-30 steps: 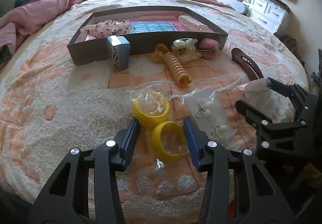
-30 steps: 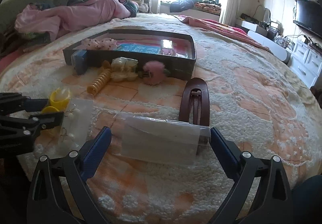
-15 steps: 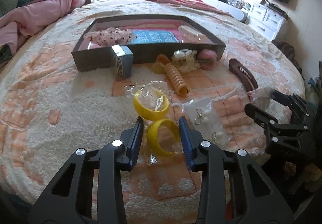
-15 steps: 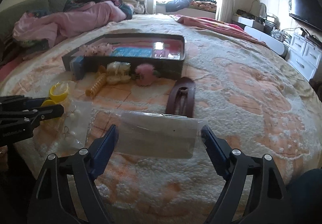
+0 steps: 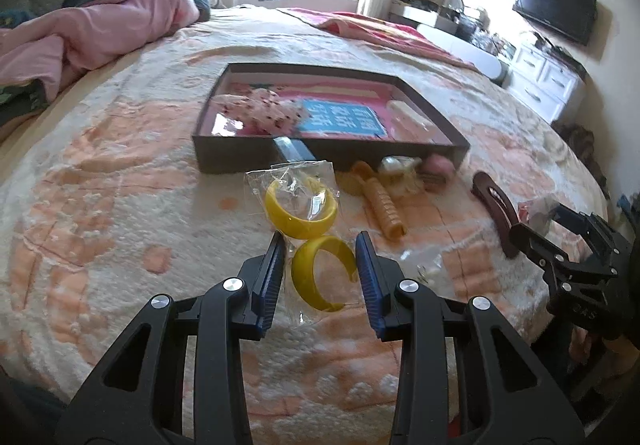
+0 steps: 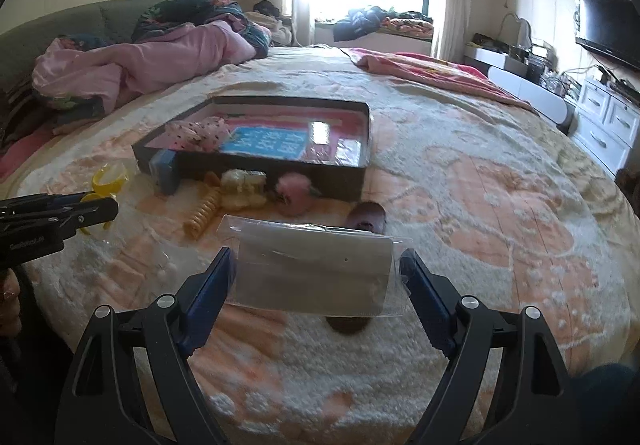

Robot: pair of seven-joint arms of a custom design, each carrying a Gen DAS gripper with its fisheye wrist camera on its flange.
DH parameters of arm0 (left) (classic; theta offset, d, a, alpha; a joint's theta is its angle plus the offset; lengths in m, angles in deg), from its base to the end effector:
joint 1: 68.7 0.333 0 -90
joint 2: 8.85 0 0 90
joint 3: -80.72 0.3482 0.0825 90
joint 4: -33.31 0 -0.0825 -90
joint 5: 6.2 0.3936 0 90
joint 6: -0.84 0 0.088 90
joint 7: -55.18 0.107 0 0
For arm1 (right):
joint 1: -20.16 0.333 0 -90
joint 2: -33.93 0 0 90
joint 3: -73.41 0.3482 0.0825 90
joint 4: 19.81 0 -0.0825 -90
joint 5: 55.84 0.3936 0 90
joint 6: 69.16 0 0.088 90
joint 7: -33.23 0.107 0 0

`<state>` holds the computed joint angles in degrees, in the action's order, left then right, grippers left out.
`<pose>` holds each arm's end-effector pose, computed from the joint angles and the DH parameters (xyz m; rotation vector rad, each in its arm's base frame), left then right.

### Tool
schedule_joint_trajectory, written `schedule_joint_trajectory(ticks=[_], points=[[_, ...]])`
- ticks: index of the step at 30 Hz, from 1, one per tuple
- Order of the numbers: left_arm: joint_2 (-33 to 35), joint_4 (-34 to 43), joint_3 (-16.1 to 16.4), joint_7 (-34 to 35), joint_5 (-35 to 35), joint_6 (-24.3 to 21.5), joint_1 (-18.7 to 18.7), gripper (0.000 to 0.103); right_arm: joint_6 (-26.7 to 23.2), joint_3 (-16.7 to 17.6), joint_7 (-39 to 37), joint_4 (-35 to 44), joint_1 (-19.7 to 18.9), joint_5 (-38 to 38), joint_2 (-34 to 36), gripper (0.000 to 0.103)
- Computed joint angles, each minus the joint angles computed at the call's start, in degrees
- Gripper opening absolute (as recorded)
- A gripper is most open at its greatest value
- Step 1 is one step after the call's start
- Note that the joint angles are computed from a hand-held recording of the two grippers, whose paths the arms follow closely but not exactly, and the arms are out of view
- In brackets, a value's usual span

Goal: Organize jewelry
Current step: 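Carry the bangle bag over the tray while the right tool carries the clear sleeve there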

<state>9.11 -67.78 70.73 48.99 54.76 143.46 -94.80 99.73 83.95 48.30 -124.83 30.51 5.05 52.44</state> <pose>0.5637 -0.4008 0.4578 -1.9995 1.4325 -0.8173 0.6610 0.1768 0.4476 -2.0467 0.9997 -0.5435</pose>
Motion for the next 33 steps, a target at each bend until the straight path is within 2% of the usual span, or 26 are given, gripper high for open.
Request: schedule_joint_trajectory(ticks=[12, 33], points=[[-3.00, -1.68, 0.28, -4.34, 2.76, -2.54, 1.64, 0.028, -3.59, 0.74, -0.09, 5.62, 1.21, -1.03, 2.25, 0.081], [-0.26, 5.43, 2.06, 2.08, 2.64, -5.00, 4.61, 0.028, -4.70, 1.43, 8.99, 18.56, 3.98, -9.99, 10.06, 0.081]])
